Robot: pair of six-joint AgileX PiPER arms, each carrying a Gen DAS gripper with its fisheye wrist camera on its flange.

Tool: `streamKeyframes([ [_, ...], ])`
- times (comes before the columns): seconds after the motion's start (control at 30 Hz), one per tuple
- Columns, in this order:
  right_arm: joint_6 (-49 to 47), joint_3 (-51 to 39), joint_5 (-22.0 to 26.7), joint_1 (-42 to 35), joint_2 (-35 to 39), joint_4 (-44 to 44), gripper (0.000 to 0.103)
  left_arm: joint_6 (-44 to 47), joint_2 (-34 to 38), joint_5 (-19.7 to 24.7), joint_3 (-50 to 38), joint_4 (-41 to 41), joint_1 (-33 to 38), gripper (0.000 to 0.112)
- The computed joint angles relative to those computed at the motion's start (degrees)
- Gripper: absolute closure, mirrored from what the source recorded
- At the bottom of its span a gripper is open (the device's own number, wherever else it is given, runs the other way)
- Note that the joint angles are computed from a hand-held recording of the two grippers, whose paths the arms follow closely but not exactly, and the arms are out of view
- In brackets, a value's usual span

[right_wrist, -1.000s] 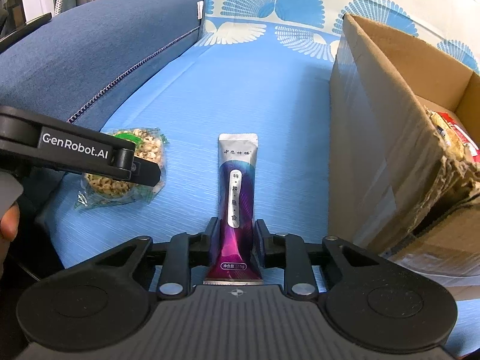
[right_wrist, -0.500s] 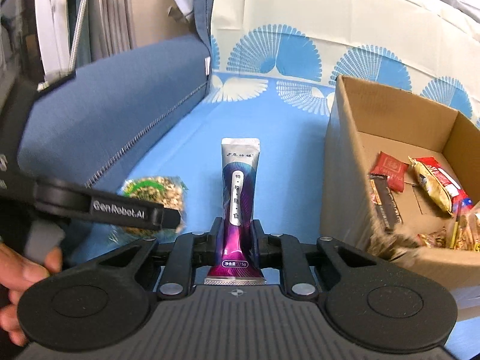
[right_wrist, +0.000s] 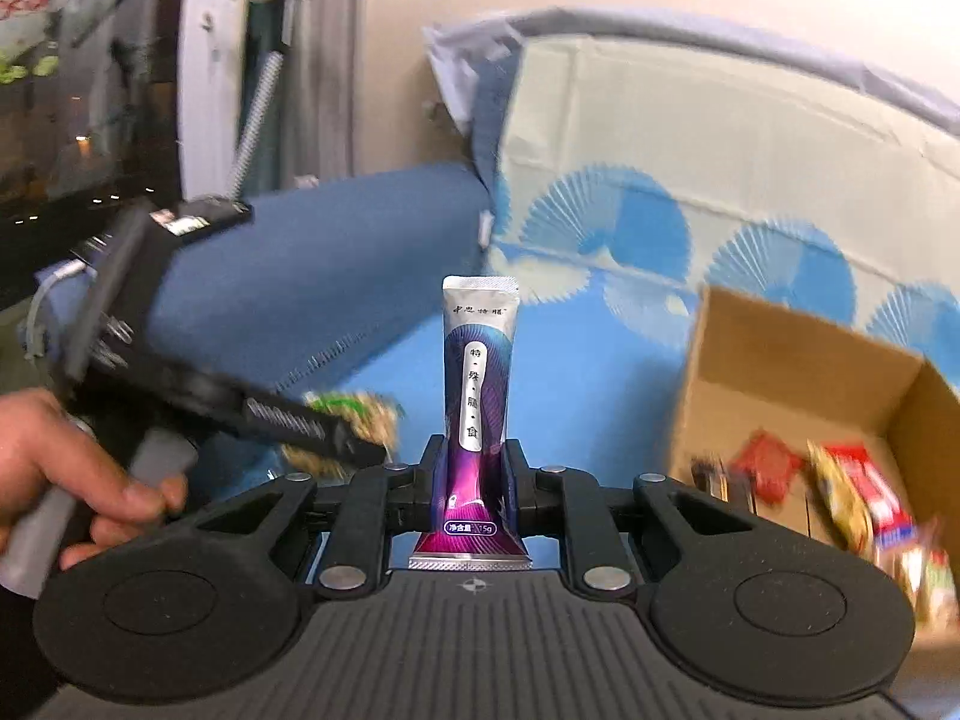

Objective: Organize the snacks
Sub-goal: 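Lift the rice cake with the left tool while the right tool lifts the purple snack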

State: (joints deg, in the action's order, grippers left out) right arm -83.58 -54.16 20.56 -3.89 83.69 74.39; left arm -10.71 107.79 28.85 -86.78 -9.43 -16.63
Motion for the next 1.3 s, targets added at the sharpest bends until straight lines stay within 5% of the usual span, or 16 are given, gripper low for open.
streamKeyframes([
  [0.9,-9.87,-1.88,5.73,-10.89,0.99,16.64,0.084,-10.31,3.43,2.64,-4.41,16.1,-4.79,0.03],
  [1.03,-11.21,-2.54,5.16,-11.75,1.02,19.12,0.084,-12.43,1.87,1.26,-2.95,17.11,-4.4,0.03],
  [1.3,-12.7,-4.79,0.45,-13.2,2.27,24.55,0.084,-22.19,4.78,7.56,-14.33,25.4,-7.61,0.03],
])
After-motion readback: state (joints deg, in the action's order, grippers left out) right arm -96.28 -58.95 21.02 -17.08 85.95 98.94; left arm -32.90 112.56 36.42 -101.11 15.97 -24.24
